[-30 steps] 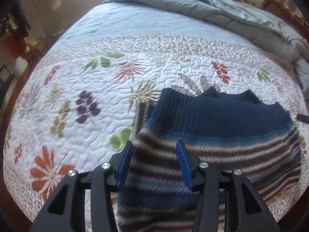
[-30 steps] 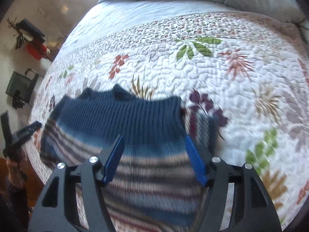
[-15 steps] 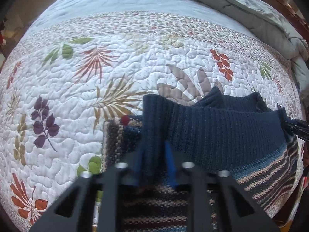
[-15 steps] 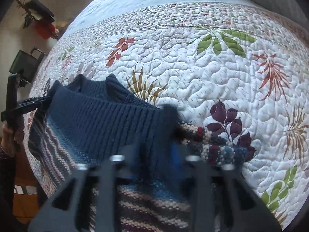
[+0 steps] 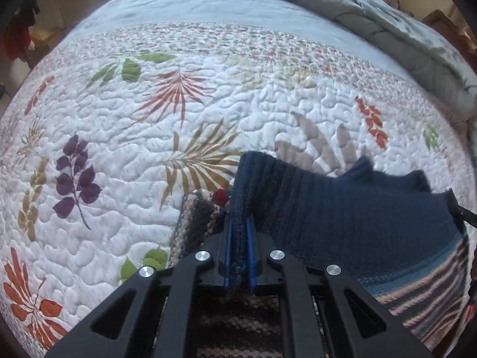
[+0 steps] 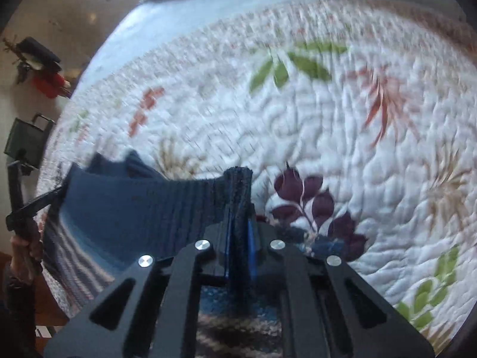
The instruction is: Fold small clothes
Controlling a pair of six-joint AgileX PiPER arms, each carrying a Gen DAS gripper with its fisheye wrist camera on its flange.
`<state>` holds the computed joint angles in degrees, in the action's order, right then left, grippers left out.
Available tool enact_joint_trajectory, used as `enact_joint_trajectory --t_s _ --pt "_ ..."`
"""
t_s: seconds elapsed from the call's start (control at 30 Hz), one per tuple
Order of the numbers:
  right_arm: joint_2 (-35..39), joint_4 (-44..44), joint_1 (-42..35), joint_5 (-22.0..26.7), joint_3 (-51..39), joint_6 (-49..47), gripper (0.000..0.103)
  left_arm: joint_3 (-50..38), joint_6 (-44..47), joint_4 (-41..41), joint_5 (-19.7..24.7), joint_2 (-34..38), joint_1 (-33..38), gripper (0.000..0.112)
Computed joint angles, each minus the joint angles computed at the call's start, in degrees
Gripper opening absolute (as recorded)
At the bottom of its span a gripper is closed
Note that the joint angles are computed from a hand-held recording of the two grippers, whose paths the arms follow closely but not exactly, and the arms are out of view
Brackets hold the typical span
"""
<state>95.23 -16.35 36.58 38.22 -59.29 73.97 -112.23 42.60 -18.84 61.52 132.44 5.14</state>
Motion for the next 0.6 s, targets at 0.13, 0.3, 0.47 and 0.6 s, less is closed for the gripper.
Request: enact_joint_trajectory --t_s 0.13,0.3,0.47,0.6 --pt "-2.1 -0.39 0.62 1.89 -0.57 0.32 0.02 5.63 -0.37 3.14 -3.76 -4.67 -1.52 0.016" --pt "-7.29 -2.6 6.73 12.08 -3.56 4.62 0.031 11.38 2.54 -0.79 -2.12 -12.79 0.58 0.052" --pt "-9.25 -2.58 16.73 23.5 -7.03 12.54 0.031 24.17 12.55 -6.69 1.17 -23.95 2.65 0.055" --pt "-9.64 -4.32 23.95 22.2 -7.88 18.21 0.031 34.55 16.53 -7.73 -0.8 -29.63 0.52 0.055"
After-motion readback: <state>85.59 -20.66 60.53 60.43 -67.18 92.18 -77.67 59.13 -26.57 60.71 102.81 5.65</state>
